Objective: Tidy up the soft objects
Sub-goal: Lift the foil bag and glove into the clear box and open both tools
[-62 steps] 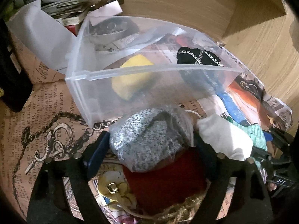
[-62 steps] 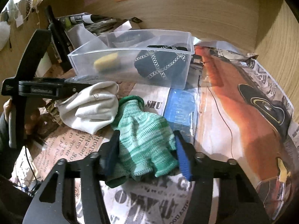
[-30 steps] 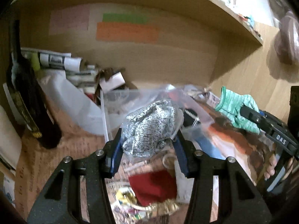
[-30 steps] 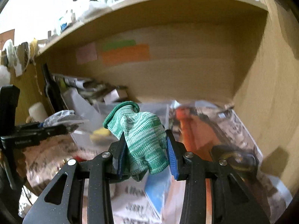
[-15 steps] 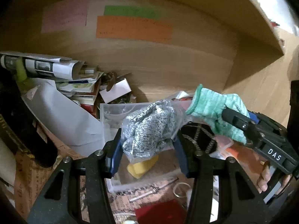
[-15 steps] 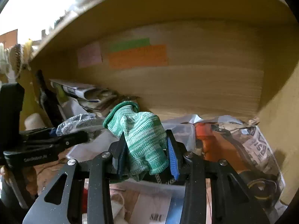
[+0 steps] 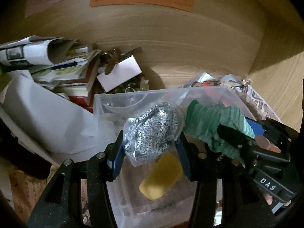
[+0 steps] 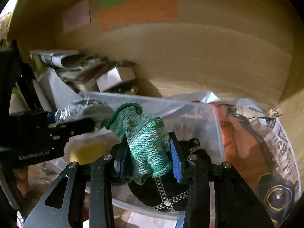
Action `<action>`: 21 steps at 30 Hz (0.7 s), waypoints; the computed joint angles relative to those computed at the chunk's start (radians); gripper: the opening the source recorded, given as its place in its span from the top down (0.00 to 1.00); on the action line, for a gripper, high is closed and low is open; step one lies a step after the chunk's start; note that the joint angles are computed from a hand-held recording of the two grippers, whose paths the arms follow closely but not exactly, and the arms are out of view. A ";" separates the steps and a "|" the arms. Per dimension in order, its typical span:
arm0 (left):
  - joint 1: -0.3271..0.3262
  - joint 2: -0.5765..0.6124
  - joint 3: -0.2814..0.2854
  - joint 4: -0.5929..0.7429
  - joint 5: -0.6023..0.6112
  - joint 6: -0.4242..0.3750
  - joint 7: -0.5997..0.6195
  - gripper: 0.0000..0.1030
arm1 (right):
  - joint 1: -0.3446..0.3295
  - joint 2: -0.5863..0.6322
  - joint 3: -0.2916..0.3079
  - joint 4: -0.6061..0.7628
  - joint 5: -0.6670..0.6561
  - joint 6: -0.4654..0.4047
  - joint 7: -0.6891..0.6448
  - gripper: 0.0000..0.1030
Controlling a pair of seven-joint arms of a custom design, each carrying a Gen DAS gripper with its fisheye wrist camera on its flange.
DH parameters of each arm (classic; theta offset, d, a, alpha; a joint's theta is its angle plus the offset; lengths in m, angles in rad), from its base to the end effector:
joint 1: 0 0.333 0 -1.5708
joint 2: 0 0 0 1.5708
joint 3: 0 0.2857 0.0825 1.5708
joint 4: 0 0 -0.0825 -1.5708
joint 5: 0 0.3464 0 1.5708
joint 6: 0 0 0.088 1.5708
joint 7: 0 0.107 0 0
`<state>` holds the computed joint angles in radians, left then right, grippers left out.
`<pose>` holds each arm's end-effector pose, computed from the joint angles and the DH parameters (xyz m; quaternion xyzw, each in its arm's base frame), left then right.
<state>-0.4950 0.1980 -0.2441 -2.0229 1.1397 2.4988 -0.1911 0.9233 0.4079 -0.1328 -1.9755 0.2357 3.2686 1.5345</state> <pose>0.4237 -0.3877 0.3747 -0.7098 0.5910 -0.2759 0.2661 0.4494 0.4328 0.3694 -0.8017 0.4154 -0.1564 0.4003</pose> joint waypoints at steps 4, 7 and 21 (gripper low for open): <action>-0.010 0.020 -0.002 0.026 -0.010 -0.027 0.029 0.50 | 0.010 0.011 -0.014 0.009 -0.007 -0.015 0.004 0.64; -0.015 0.021 0.000 0.030 -0.014 -0.036 0.036 0.47 | 0.040 0.013 -0.050 0.007 -0.014 -0.014 0.018 0.58; -0.025 -0.172 -0.070 -0.104 0.114 -0.077 -0.118 0.22 | -0.021 -0.121 0.047 -0.147 0.059 0.147 -0.064 0.31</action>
<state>-0.5204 0.0257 -0.3143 -2.1266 1.2536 2.4219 -0.3090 0.9027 0.2868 -0.0857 -2.1222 0.2944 3.4155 1.4702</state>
